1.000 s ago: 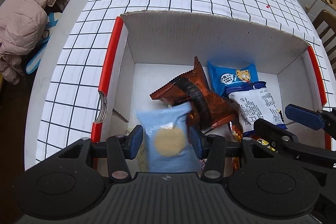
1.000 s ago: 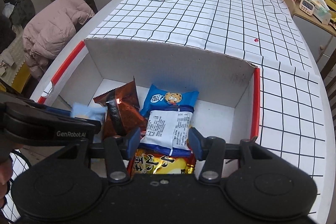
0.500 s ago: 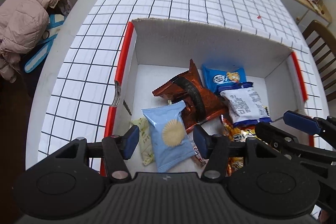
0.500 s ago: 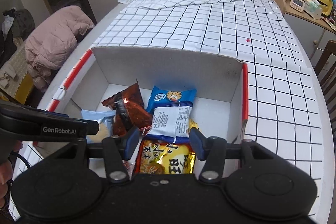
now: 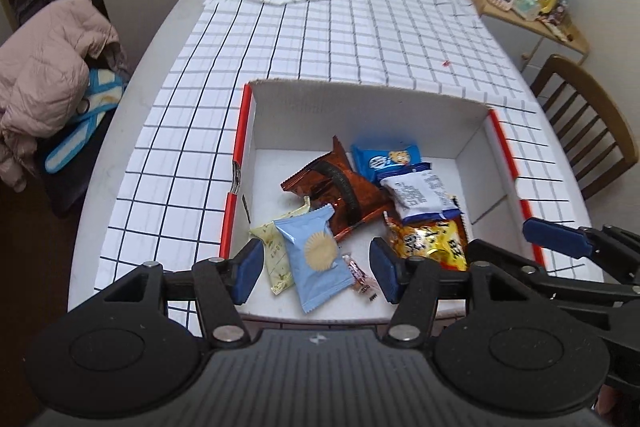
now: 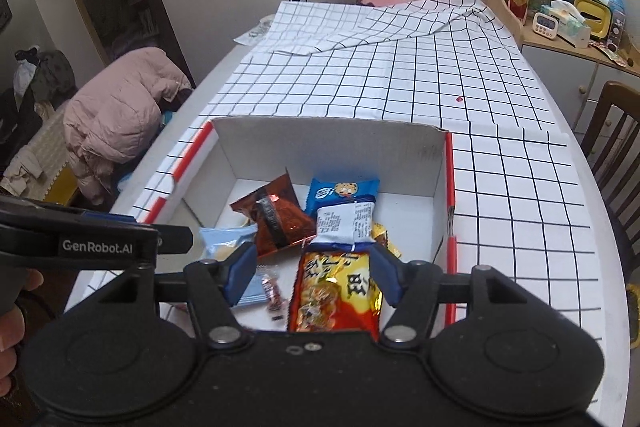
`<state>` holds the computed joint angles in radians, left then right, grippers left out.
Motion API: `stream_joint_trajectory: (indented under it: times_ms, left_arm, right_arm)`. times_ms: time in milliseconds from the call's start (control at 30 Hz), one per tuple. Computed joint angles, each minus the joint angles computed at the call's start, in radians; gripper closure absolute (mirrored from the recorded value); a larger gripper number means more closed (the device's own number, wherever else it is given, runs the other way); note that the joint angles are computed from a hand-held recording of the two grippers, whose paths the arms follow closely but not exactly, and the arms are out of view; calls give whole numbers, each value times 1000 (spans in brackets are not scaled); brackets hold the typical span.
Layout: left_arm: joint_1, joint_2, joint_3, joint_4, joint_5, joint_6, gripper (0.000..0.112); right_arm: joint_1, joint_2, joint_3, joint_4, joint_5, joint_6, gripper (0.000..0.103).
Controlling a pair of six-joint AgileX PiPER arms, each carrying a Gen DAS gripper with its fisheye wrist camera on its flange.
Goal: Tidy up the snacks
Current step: 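Carry both packets into the red box and open both tools to release them, then withdraw both tools from the box toward the remaining snacks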
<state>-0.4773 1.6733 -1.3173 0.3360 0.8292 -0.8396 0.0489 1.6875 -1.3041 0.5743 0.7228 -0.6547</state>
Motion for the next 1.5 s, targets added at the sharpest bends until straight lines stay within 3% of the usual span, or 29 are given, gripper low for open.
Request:
stream_joint_trajectory:
  times_ms: [133,533,633,800,967,1067,1300,1500]
  left_arm:
    - [-28,-66,54,29,-12,-20,54]
    - [-158,-258,224,182,-13,-147,53]
    - [-193,-302,265,212,-11,-182,47]
    - [-244,-364,324,247,-8,-230,45]
    - [-300,-408,395,283,-24,-306,35]
    - [-314,-425,437,286,-54,-342,31]
    - [-278,-437,540,239,-205,-361,22]
    - [-270,-357,568,292,-250,-454,22]
  right_arm:
    - [-3,-68,66,29,-18,-26,33]
    - [-31,-260,232,125,-18,-97,23]
    - [-38,-312,281,141,-23,-104,15]
    - [-75,-379,344,184,5,-145,13]
    - [-119,-443,418,232,21,-198,6]
    - [-151,-476,470,281,15,-264,3]
    - [-221,-516,577,359,14,-435,1]
    - [-254,-497,642,357,-21,-536,1]
